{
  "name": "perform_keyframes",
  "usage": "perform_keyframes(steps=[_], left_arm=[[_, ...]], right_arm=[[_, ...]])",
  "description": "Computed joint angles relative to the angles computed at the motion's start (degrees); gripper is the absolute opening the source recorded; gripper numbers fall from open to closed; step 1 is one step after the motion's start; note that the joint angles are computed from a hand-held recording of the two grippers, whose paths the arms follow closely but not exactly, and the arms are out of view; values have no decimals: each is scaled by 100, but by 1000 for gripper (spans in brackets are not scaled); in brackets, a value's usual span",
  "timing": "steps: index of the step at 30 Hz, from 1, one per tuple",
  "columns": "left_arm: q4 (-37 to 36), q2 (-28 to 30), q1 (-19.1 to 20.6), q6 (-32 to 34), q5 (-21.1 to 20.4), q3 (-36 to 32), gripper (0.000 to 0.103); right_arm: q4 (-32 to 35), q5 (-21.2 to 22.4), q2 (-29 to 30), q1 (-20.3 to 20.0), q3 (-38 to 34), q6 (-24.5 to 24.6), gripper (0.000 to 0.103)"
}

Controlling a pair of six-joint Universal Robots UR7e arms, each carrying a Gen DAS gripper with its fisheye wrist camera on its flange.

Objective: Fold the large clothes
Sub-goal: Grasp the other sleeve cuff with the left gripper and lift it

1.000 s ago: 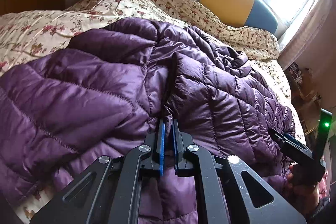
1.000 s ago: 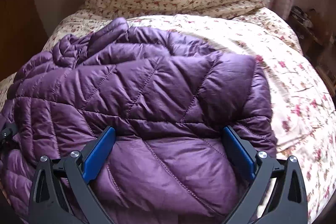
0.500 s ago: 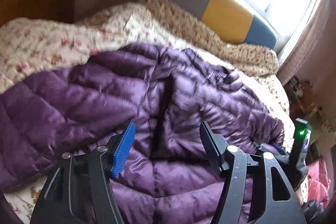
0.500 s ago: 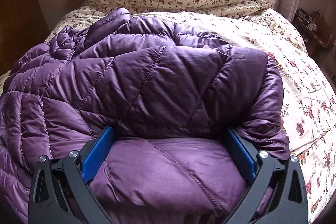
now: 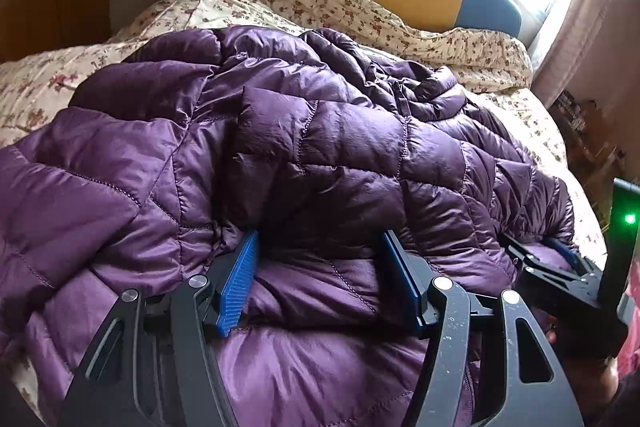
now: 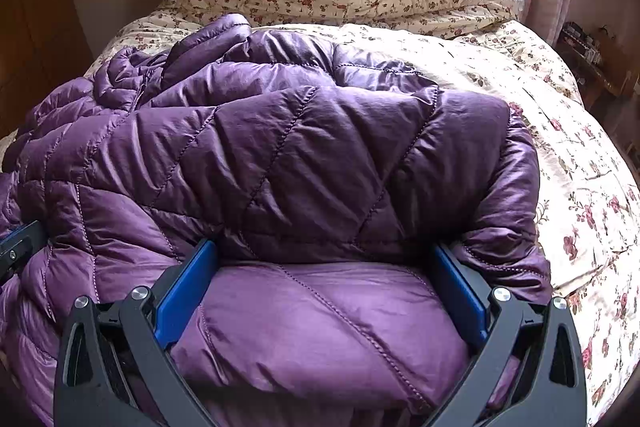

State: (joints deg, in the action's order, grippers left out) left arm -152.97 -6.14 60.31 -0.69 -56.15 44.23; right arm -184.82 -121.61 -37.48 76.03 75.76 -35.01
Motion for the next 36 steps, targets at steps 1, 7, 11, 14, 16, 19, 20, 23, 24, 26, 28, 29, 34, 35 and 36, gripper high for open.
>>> perform_keyframes(steps=[1, 7, 11, 14, 16, 19, 20, 23, 24, 26, 28, 29, 34, 35, 36], left_arm=[[11, -27, 10, -41, -53, 21, 62], [-401, -704, 6, -472, -358, 1014, 66], [-951, -1380, -62, -705, -95, 2105, 69], [-1319, -1805, -66, -815, 74, 2806, 69], [-1469, -2080, -57, -974, 180, 3244, 69], [-1769, -2544, 22, -1434, 241, 3979, 69], [-1909, -2737, 54, -1634, 300, 4287, 69], [-2280, -3281, 144, -2155, 455, 5127, 69], [-2400, -3448, 172, -2287, 519, 5375, 69], [-2733, -3884, 218, -2585, 754, 6005, 69], [-3005, -4189, 257, -2846, 945, 6427, 69], [-3177, -4427, 311, -3124, 1070, 6714, 69], [-3903, -5025, 610, -4163, 1291, 7395, 69], [-4178, -5081, 709, -4261, 1191, 7458, 69], [-4255, -5111, 762, -4304, 1157, 7455, 69]], right_arm=[[-13, 8, 1, -1, 4, -5, 101], [-33, -3, 25, 5, -21, -20, 101], [-46, -16, 36, 6, -34, -39, 101], [-53, -19, 42, 7, -42, -44, 101], [-69, -24, 37, 4, -29, -56, 101], [-89, -35, 49, 6, -37, -72, 101], [-89, -35, 45, 6, -37, -70, 101], [-95, -39, 46, 7, -36, -76, 101], [-94, -33, 44, 5, -35, -74, 101], [-99, -35, 45, 7, -32, -75, 101], [-92, -29, 44, 5, -34, -69, 101], [-101, -29, 37, 6, -24, -69, 101], [-108, -20, 32, 3, -19, -69, 101], [-119, -26, 33, 4, -15, -77, 101], [-119, -24, 32, 2, -17, -79, 101]])
